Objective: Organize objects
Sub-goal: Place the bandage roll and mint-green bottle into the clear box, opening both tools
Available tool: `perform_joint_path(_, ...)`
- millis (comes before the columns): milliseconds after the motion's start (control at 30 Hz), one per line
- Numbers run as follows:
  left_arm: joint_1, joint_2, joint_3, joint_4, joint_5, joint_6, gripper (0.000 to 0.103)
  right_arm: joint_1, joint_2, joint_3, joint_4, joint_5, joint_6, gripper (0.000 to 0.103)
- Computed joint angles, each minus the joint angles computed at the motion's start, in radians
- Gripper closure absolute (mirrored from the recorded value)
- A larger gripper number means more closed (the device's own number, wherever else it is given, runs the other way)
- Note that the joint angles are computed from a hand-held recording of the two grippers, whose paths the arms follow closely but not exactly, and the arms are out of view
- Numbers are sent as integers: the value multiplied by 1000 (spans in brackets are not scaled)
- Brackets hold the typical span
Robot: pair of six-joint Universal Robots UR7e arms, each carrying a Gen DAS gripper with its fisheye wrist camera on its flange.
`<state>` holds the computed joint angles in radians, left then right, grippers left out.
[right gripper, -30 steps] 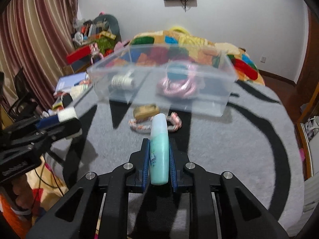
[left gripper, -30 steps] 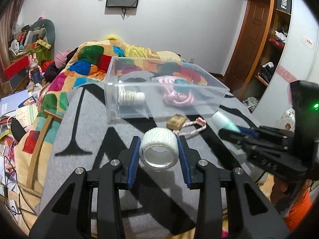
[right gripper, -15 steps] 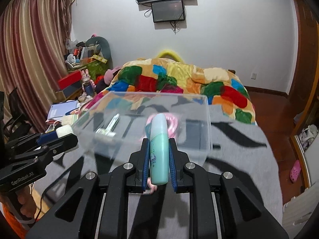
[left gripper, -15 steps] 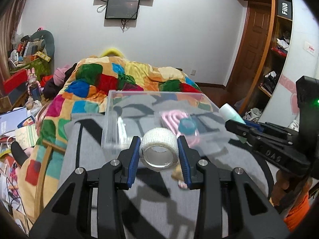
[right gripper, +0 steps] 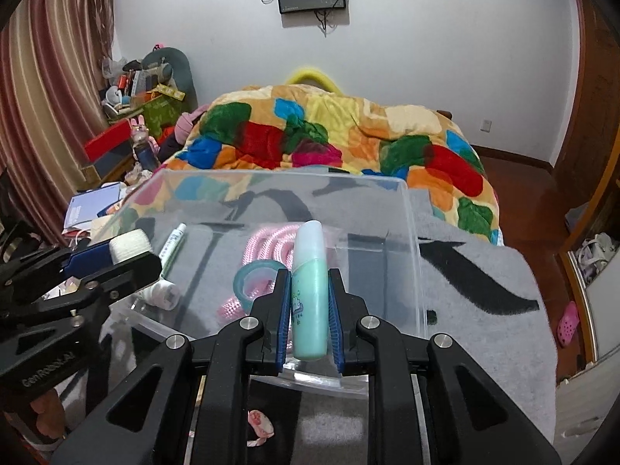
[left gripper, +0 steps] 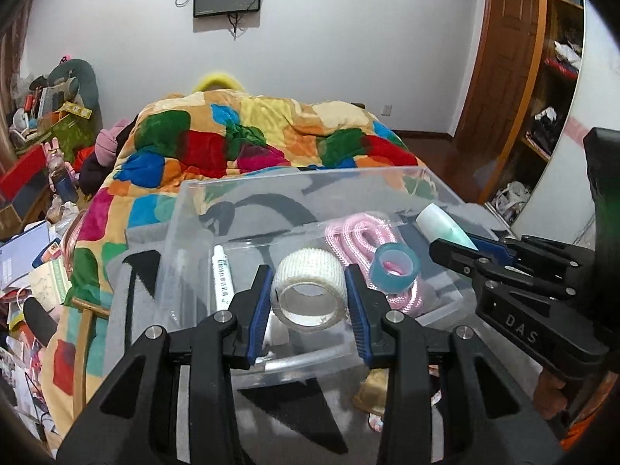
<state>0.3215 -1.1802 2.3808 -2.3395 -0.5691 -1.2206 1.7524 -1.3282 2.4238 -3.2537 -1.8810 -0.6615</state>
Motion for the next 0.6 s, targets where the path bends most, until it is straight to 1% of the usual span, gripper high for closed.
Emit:
perform_joint_path(67,7,3,-2,-4,-7,-3,66,-9,-12,2,33,6,6,86)
perform_joint_path(100,9,0,0,-6,-11,-7,65,-12,-20,2,45,12,10,84)
perform_joint_path(133,10,-7,5,-11,-16,-9,65,-16,-32,5,57,20,8,80)
perform_joint_path(200,3,-24,15,-15,-23,-18,64,-17,-53,16,59,33,-1,73)
perform_joint_path(233,-2,-29,18,-12,-22,-22,62,-17,-71,26,58,42,-10,71)
perform_joint_path(267,-8,-35,20,-2,-19,-30,61,-15,-82,32,60,47,-13,71)
perform_joint_path(333,-29,-50,24,32,-10,-54,53,-17,-124,51,78,72,-23,71)
perform_joint_path(367,-38,-56,23,49,-6,-66,51,-18,-134,53,88,79,-25,71)
perform_joint_path(467,-68,-81,31,82,-8,-88,51,-22,-191,79,123,107,-47,71)
perform_joint_path(600,-113,-108,39,154,-16,-138,51,-30,-243,117,138,122,-75,71)
